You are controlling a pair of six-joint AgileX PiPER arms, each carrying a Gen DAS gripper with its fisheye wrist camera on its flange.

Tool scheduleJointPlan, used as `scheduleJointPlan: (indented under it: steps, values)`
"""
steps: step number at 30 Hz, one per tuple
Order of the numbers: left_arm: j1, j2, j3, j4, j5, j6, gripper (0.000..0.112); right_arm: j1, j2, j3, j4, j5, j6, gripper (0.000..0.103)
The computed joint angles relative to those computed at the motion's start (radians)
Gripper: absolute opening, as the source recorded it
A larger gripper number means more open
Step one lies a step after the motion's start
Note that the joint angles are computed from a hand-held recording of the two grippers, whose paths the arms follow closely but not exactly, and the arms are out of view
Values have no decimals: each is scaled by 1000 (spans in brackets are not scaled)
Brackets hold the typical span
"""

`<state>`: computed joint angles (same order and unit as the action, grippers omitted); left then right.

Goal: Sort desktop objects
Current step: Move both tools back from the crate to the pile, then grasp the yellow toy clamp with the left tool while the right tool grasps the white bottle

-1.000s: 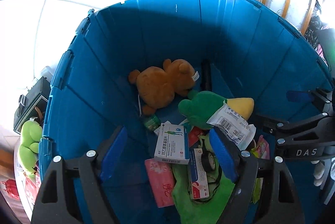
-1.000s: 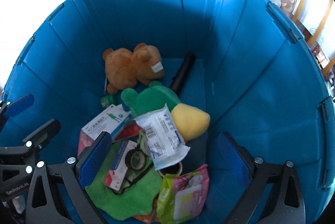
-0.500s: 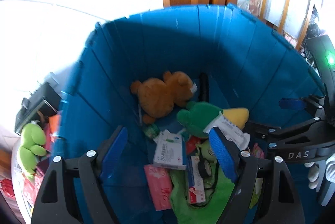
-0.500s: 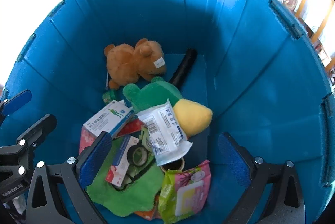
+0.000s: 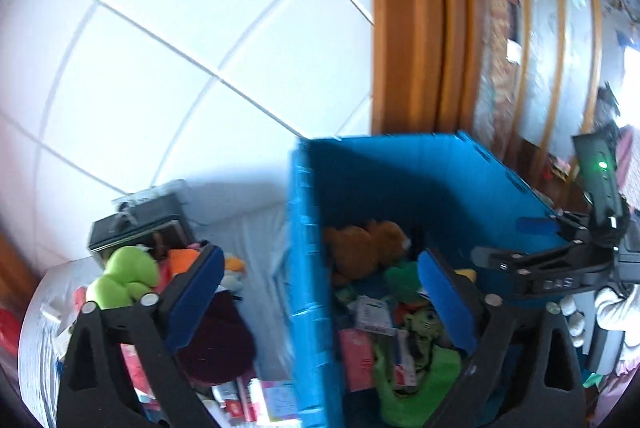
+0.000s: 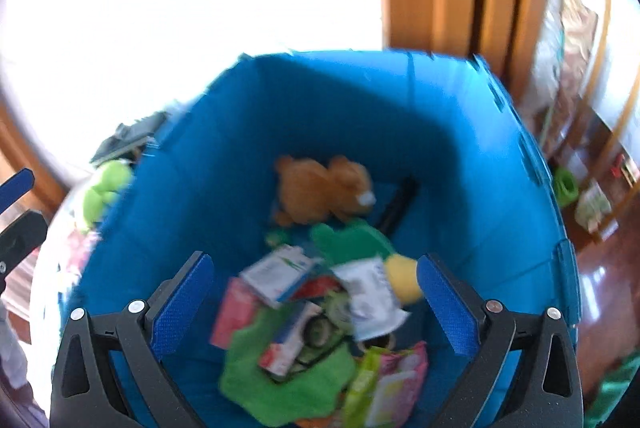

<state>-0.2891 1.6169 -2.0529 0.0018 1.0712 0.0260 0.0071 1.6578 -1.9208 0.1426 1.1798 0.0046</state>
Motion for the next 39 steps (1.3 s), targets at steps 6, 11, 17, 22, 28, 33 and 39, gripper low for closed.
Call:
scheduleJointPlan:
  steps: [6, 11, 17, 22, 28, 33, 39]
  values:
    - [246, -258, 344, -77, -191, 68, 102, 207, -106, 107, -41, -139, 69, 103]
    - [577, -358, 518, -334, -218, 287, 102, 407, -130, 166, -129, -261, 179, 103]
    - [942, -374, 701, -515, -235, 548, 102, 644, -83, 156, -275, -335, 333, 103]
    - [1212, -314, 829, -665, -235, 812, 102, 786, 12, 142, -367, -371, 454, 103]
    - [1335, -193, 924, -736, -268, 1003, 102, 869, 128, 149, -414, -395, 575, 103]
    - [1378, -82, 976, -729, -313, 1090, 102, 898, 227, 164, -411, -388, 655, 103]
    - [1438, 63, 927, -700, -333, 1135, 102, 895, 330, 185, -400, -358, 728, 103]
